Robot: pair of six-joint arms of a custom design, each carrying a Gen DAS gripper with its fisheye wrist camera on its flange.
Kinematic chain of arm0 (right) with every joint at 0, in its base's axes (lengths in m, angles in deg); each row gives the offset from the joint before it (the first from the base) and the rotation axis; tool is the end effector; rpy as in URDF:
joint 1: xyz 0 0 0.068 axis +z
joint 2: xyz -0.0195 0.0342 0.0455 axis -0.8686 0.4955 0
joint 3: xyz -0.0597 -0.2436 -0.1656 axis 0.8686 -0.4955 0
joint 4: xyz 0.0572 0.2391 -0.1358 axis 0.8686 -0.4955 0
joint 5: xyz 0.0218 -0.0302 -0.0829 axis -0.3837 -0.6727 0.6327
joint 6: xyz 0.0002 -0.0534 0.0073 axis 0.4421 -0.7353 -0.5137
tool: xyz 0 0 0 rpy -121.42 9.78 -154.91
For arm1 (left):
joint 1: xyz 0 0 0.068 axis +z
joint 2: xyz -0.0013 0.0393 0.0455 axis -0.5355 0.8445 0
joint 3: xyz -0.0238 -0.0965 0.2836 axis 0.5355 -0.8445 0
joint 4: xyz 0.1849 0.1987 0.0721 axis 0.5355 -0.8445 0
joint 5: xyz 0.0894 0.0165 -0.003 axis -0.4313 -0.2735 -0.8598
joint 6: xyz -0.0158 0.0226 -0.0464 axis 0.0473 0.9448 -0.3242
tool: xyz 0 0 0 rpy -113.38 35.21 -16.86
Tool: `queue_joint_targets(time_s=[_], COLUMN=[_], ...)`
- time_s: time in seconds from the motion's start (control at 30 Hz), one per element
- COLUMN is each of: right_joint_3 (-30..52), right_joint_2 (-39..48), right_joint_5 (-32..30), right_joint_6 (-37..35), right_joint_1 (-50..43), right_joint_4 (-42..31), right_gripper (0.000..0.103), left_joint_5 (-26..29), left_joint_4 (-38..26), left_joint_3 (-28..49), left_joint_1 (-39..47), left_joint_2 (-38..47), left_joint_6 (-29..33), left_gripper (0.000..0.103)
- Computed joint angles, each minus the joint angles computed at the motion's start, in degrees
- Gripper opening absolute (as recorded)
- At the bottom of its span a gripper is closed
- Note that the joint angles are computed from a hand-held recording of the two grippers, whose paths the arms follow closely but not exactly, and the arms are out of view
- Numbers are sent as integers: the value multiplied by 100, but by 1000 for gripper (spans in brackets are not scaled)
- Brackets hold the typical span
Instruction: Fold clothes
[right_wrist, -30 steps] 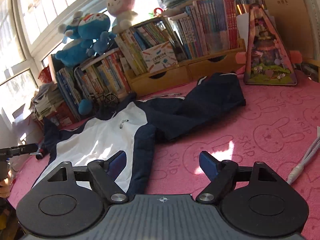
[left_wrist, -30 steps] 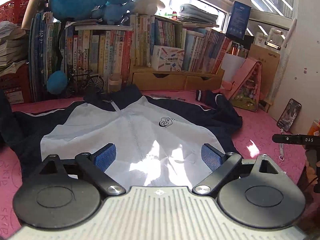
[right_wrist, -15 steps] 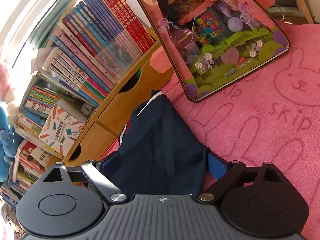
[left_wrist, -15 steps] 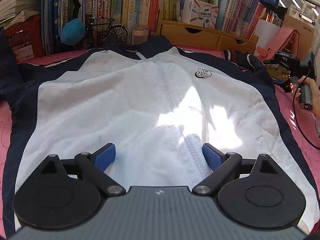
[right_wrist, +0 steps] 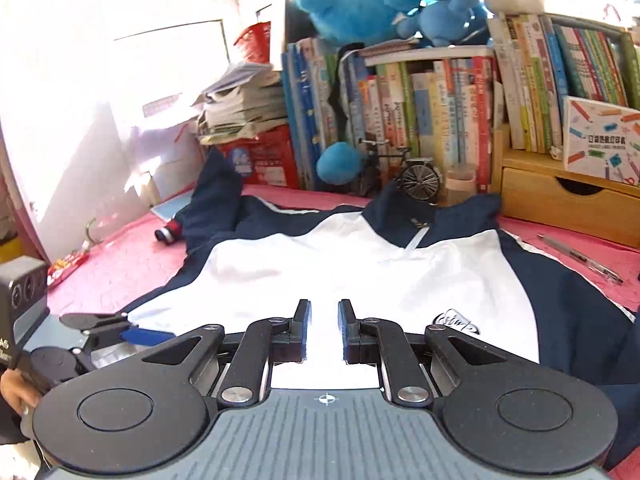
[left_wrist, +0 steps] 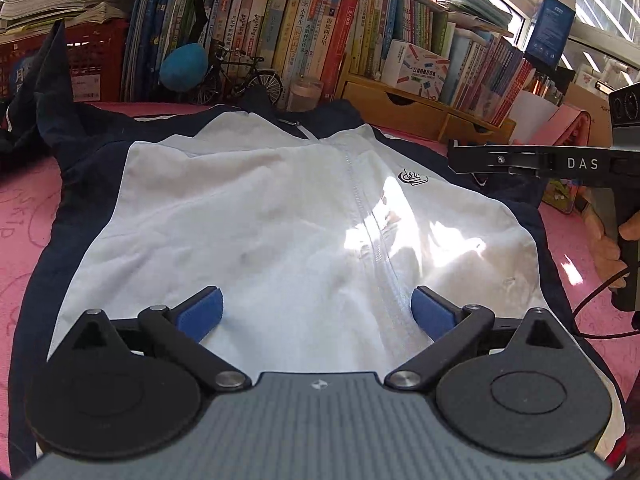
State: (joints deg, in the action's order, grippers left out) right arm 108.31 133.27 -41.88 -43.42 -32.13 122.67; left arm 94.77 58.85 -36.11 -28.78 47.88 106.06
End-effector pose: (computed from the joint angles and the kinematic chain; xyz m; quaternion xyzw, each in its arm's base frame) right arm 0.2793 0.1449 0.1227 -0.0682 0.8690 0.1350 0.4711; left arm 0.3381 -0.0036 0.0209 0.3022 0.8399 -0.2688 0.3620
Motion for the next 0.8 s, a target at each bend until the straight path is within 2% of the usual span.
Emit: queue_joint_targets(time_s=[0.03, 0.07, 0.1, 0.17, 0.23, 0.3, 0.37, 0.4, 0.47, 0.5, 0.53, 0.57, 0.6, 0.63, 0.67, 0.7, 0.73, 0.8], right_joint_3=[-106, -277, -506, -902, -1055, -997, -675, -526, -192, -74, -94, -73, 4, 85, 130, 153, 164, 146], right_joint_2=[-104, -267, -505, -1019, -1297, -1063, -469, -194, 461, 784, 1060, 1251, 1408, 1574, 1654, 1682, 1586, 998], right_joint_5=[267, 601, 1009, 1624, 1791, 1764, 1493, 1327, 750, 263, -32, -338, -750, -1157, -1389, -1515, -1511, -1140], right_joint_6=[163, 383, 690, 1452, 2130, 2425, 2332, 2276, 2356, 2470, 2533, 2691, 2935, 3187, 3385, 3548, 3511, 2882], right_joint_1=[104, 127, 21, -563, -1628, -2651, -3530, -3830, -4425, -4720, -4881, -4973, -5070, -5166, -5161, -5098, -4958, -4317], right_joint_4=[22, 92, 172, 86, -205, -299, -346, -346, -228, -30, 472, 799, 959, 1136, 1281, 1410, 1428, 1156], right_gripper=[40, 65, 81, 84, 84, 85, 87, 92, 97, 98, 103, 98, 72, 52, 22, 14, 12, 11], left_joint_5=[-37, -61, -68, -78, -76, -86, -108, -122, -147, -163, -184, -206, -229, -253, -273, -289, -303, -315], left_joint_4=[16, 36, 46, 66, 94, 122, 150, 162, 190, 204, 225, 248, 267, 286, 304, 319, 334, 365], left_joint_3=[-14, -24, -26, -30, -38, -49, -64, -72, -88, -96, -108, -123, -135, -147, -158, -166, -174, -192], left_joint_1=[-24, -43, -49, -58, -54, -53, -62, -66, -73, -78, -88, -97, -108, -119, -129, -137, -143, -141], left_joint_2=[-7, -8, -4, 6, 20, 30, 31, 31, 30, 31, 30, 27, 23, 20, 18, 18, 18, 21], left_joint_6=[28, 39, 44, 53, 53, 68, 77, 83, 95, 104, 106, 110, 116, 121, 126, 131, 135, 135], left_gripper=[103, 103, 103, 103, 103, 103, 103, 103, 103, 103, 103, 103, 103, 103, 103, 103, 103, 103])
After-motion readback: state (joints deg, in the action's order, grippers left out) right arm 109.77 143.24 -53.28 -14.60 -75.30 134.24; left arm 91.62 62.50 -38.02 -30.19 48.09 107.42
